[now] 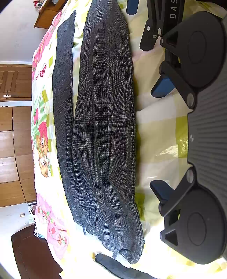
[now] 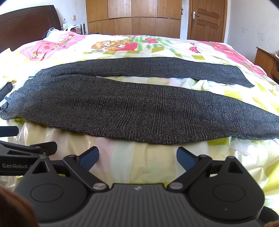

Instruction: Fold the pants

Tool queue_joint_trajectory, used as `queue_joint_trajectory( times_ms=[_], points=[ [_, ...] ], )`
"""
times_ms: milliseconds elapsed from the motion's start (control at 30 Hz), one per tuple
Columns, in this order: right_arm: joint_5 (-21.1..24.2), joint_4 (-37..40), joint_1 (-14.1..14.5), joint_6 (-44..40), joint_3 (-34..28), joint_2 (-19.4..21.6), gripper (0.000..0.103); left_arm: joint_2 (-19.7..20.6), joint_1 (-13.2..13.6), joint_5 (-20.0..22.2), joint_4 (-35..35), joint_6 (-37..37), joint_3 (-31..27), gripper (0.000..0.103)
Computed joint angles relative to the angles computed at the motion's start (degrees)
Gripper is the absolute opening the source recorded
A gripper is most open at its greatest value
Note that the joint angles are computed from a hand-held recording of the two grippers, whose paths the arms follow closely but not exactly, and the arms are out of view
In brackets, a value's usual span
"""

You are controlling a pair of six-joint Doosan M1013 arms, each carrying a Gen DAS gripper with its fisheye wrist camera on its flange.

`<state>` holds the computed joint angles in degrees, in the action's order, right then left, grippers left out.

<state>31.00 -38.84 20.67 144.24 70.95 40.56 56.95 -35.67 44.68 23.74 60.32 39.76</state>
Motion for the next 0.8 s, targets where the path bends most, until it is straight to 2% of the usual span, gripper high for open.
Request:
queue_joint_trajectory(
  times_ms=[800],
  points=[
    [0.03, 1.81, -0.11, -1.81, -0.19, 0.02, 0.093, 0.38, -0.06, 0.52, -0.06, 0.30, -0.62, 0.103]
  ],
)
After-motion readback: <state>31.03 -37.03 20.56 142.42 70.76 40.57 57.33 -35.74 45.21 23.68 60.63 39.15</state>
